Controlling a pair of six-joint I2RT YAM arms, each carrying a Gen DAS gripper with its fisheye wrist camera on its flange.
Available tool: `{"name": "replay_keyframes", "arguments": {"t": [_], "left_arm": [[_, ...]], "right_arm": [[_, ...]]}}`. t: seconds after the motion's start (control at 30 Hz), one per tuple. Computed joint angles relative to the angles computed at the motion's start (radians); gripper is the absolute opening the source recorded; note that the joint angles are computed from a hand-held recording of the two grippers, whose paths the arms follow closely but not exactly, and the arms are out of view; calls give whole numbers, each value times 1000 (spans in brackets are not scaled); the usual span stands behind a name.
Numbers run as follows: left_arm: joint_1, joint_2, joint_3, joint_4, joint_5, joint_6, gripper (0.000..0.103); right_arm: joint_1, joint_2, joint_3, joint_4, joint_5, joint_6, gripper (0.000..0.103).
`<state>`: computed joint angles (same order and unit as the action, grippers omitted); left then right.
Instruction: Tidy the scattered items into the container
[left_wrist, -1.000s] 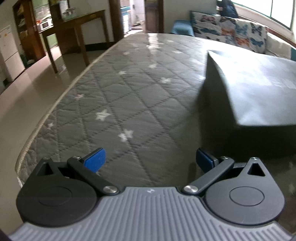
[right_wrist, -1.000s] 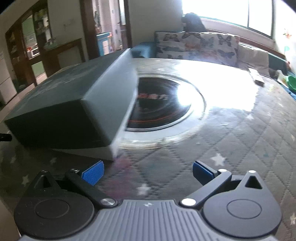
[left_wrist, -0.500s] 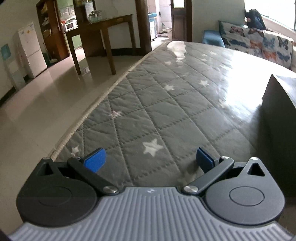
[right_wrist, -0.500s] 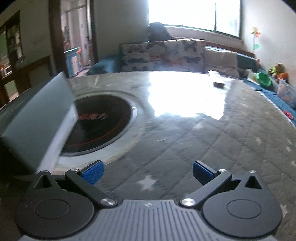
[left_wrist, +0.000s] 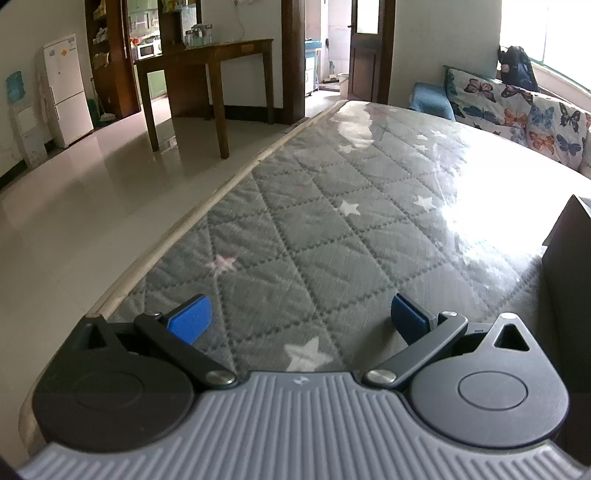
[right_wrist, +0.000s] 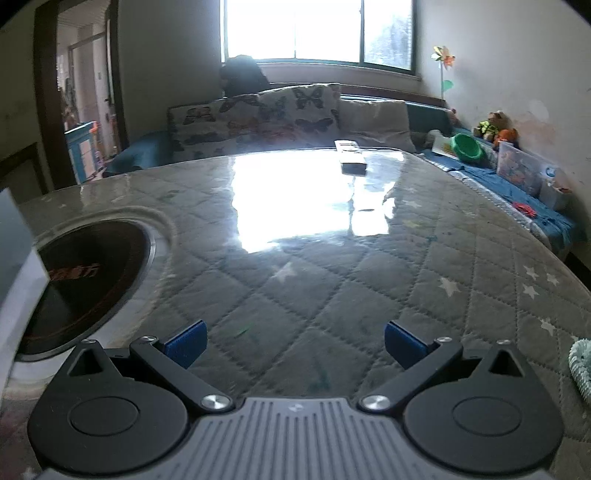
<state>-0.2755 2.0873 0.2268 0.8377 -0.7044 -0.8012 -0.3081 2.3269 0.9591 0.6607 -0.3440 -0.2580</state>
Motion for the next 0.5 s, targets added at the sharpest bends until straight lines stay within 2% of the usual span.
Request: {"name": "replay_keyframes", "arguments": {"t": [0.5], "left_arm": [[106, 98, 84, 126, 52, 154, 103]], "right_arm": [[-2, 77, 172, -112, 55, 30, 103]]}}
